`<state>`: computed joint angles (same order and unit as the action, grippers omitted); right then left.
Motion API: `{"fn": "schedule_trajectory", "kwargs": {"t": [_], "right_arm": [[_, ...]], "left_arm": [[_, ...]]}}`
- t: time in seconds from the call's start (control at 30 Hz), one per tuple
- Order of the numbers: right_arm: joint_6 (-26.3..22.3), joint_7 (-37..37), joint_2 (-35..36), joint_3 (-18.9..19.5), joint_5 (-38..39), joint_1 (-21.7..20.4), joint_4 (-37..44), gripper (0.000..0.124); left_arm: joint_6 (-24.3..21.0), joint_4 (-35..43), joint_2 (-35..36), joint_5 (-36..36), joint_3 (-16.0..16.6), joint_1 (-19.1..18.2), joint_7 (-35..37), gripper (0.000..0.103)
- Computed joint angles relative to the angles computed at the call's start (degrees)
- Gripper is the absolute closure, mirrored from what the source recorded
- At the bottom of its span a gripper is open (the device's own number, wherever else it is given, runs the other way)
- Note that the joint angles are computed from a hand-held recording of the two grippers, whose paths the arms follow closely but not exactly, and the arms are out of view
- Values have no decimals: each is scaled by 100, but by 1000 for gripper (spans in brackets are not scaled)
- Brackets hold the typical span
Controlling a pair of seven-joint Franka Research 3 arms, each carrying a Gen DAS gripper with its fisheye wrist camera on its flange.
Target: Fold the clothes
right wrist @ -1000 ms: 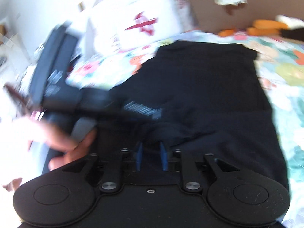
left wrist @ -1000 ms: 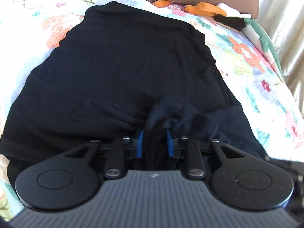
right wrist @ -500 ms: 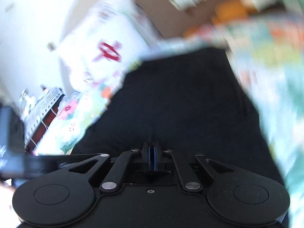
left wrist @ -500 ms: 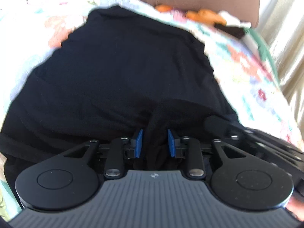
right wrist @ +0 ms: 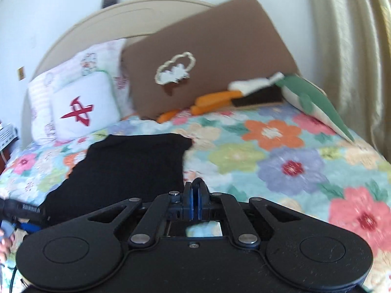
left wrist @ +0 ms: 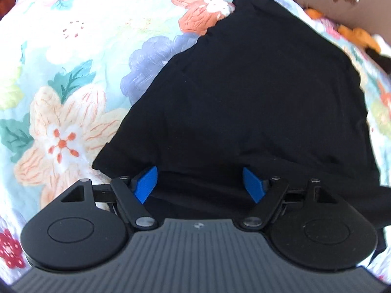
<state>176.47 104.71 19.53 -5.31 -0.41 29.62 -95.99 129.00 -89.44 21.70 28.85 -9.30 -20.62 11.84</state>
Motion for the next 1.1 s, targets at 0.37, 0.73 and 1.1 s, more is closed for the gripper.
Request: {"fn": "schedule_trajectory", "kwargs": {"t": [0.37,0.73,1.1], "right_arm": [[-673,-23,-140,378,67,-334,-261,119],[-668,-51,-28,427,189,-363,-131,118],[-821,-232,169,656,479,-458,55,118]], "left_arm": [[-565,-234,-409,-128,-22,127,2,26],[2103,-2297,-1607,-1321,-122,831,-876,28],[2297,-2065,-1259,-845,-92,715,-1478,41]]}}
